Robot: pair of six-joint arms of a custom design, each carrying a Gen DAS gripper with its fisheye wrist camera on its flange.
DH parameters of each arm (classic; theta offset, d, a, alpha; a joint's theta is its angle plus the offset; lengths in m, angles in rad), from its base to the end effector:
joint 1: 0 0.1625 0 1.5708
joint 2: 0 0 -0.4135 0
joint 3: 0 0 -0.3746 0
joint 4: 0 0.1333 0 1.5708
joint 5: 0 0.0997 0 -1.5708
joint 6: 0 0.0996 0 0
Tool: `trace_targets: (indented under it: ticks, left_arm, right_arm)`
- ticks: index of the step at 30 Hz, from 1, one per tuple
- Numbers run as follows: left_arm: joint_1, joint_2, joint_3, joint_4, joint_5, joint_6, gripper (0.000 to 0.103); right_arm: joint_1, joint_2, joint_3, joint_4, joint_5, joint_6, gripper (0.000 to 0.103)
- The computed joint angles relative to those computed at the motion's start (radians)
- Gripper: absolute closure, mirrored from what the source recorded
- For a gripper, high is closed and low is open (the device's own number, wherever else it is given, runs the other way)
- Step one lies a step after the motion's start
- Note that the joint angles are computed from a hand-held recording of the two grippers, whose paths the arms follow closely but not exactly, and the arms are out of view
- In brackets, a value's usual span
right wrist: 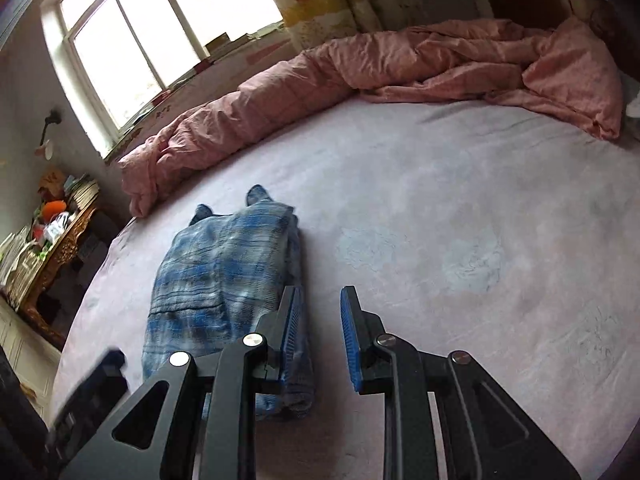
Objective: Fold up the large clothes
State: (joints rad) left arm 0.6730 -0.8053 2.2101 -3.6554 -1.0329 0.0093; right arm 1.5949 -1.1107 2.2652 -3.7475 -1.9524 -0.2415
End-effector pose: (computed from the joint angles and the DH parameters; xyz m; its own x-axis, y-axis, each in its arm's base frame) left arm -0.2602 -0.4432 0.0874 -0.7815 0.4753 -0.4043 0.6154 0.4804 -0.6249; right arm 0.1074 -0.4635 0.2273 -0.9053 0.1621 0.3926 -0.2359 0.5768 -0.7820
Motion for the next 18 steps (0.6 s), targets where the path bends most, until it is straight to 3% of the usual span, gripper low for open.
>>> trace_targets:
  ticks: [4,6,7,9,12,13,14,16,18]
  left_arm:
    - [0.025,0.006,-0.027,0.004,0.184,0.022,0.050]
    - [0.054,-0.004,-0.036,0.046,0.237,-0.004,0.049]
    - [0.072,0.002,-0.058,0.086,0.246,-0.037,0.049]
    - [0.111,-0.012,-0.067,0.150,0.231,-0.105,0.049]
    - [0.157,-0.022,-0.075,0.193,0.201,-0.140,0.049]
    - [0.159,-0.022,-0.073,0.193,0.200,-0.143,0.049]
    - [0.161,-0.017,-0.079,0.194,0.199,-0.140,0.049]
    - [0.159,-0.011,-0.082,0.183,0.195,-0.130,0.049]
    - [0.145,-0.007,-0.070,0.167,0.209,-0.125,0.048]
  right_arm:
    - [0.021,-0.011,-0.002,0.124,0.056,-0.064,0.077]
    - [0.045,0.012,-0.013,0.143,0.019,-0.077,0.060]
    - [0.050,0.020,-0.016,0.137,0.007,-0.075,0.047]
    - [0.059,0.031,-0.023,0.148,-0.009,-0.058,0.046]
    - [0.069,0.053,-0.054,0.207,-0.109,-0.052,0.046]
    - [0.064,0.061,-0.057,0.194,-0.115,-0.064,0.054]
    - [0.058,0.071,-0.059,0.175,-0.118,-0.072,0.078]
    - [0.041,0.069,-0.046,0.119,-0.070,-0.075,0.086]
    - [0.034,0.103,-0.026,-0.054,-0.023,-0.149,0.088]
